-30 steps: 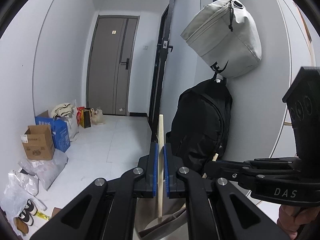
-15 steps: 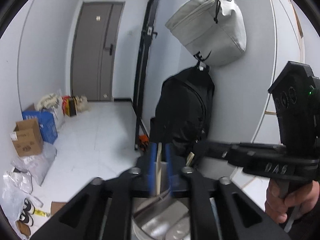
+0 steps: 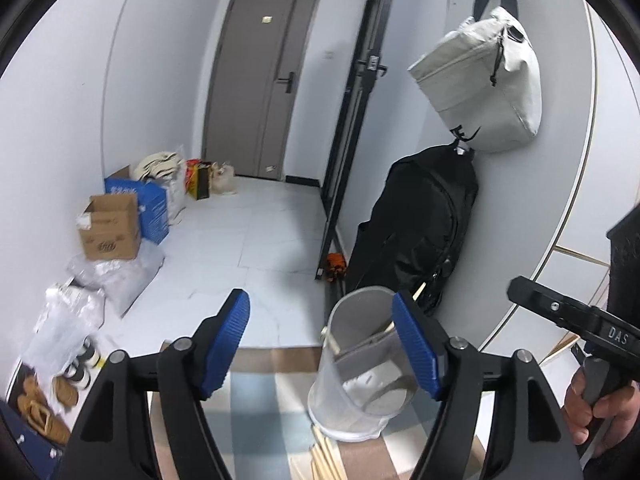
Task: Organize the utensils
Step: 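Lower both chopsticks into the holder and open both tools, then move both open tools back down to the chopstick pile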
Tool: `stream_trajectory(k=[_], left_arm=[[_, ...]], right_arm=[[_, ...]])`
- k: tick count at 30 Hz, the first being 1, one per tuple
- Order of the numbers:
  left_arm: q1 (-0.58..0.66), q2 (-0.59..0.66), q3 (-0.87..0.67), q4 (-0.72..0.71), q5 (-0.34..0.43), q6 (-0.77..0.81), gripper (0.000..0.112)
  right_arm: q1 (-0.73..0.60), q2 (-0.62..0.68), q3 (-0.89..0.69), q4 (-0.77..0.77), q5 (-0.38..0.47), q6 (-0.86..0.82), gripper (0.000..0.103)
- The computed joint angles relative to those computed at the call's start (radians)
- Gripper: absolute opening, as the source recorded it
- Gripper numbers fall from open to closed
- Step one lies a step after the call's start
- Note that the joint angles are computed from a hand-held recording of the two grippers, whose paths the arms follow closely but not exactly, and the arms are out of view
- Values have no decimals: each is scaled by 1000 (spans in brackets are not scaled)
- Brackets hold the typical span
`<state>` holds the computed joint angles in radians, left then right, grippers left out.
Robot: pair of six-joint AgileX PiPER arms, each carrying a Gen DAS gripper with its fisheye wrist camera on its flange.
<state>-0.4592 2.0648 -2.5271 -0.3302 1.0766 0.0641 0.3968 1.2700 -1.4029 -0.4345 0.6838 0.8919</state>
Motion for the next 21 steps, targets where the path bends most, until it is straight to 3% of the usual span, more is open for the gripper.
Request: stream_trajectory(k=[6,10,15,21], left_arm=[[6,-149,288,29,-112,-25,79],[16,-208,410,38,-146,-62,85],[30,-294,599,24,-221,-63,89],[43,-324,695,64,-248,-66,89]], right_arm=[[128,-46,60,-163,60,185,80],[207,-62,112,-235,89,288,85],[269,-51,159,-262,109,355,86],[284,14,187,-184,97,331,86]])
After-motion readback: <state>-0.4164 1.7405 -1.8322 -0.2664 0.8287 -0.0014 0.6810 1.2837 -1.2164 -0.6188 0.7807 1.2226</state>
